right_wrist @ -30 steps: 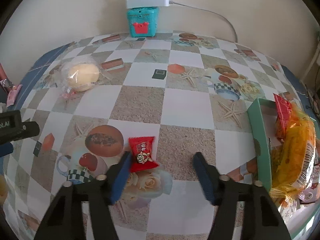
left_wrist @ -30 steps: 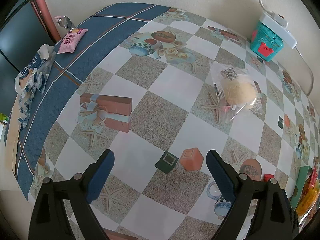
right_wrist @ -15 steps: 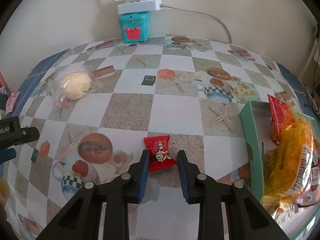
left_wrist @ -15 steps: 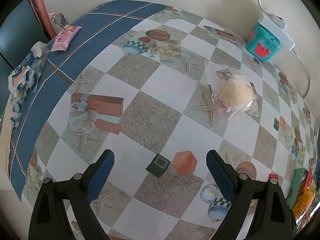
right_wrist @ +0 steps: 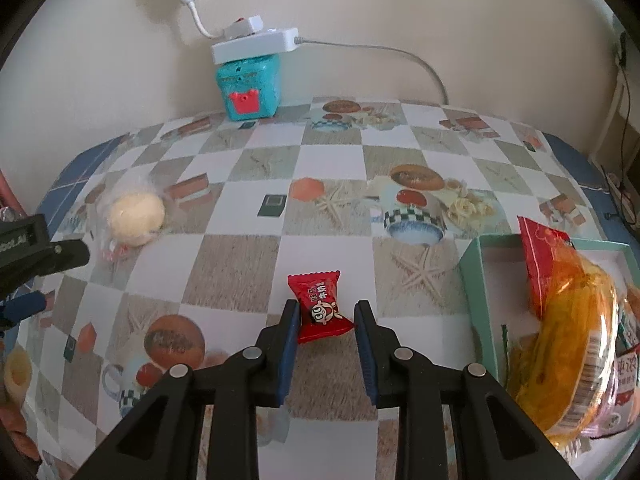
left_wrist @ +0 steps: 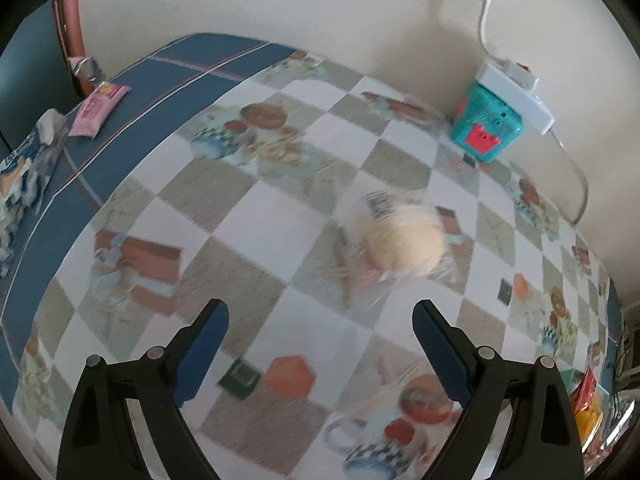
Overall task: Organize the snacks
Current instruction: 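Grasp the red candy packet with right tool while left tool grasps wrapped bun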
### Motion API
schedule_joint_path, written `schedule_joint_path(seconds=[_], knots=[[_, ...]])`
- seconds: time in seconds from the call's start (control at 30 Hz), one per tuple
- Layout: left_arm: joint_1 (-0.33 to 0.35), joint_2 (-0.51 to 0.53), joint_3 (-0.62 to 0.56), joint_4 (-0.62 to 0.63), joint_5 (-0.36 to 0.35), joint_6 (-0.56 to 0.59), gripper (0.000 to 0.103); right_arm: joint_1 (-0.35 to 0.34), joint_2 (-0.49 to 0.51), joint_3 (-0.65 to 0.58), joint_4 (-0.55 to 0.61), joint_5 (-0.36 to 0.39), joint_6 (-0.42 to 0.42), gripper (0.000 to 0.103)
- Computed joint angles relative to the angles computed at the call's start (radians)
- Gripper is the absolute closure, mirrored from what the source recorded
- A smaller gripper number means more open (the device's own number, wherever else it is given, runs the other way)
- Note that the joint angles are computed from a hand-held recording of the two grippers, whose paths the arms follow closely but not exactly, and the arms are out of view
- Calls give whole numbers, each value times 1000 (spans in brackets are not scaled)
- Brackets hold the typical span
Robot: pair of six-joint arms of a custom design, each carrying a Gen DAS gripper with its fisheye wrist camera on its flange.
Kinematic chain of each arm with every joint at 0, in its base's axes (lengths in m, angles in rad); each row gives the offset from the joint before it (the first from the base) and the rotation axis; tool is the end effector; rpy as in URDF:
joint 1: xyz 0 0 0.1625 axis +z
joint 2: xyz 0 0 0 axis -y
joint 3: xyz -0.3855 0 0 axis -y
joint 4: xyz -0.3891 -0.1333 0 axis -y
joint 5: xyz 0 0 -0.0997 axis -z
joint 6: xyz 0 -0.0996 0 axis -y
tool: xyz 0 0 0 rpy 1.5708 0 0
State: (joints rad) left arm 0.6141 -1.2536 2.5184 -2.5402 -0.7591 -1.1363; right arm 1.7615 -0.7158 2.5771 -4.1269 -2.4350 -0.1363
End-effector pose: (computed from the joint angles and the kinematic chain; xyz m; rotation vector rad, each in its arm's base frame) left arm -0.1373 -0.3483 0.0631 -0.0623 2.4014 -0.7132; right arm 0.1129 -0.2811 0.0568 -0.0043 -2.2051 0.8145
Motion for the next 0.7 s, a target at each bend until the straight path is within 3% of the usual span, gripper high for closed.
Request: schedule_joint_path(seconds=[0.33,0.47,0.7], knots=[[-5,208,-35,-240,97,90,10,-41,-7,-1,-81,46,-84,74],[15,267,-44,-356,103,154,10,-56,-6,-3,-97,64,-98,74],[29,326,-82,-411,123,230,10,-74,11,-11,-119,89,-128,74]])
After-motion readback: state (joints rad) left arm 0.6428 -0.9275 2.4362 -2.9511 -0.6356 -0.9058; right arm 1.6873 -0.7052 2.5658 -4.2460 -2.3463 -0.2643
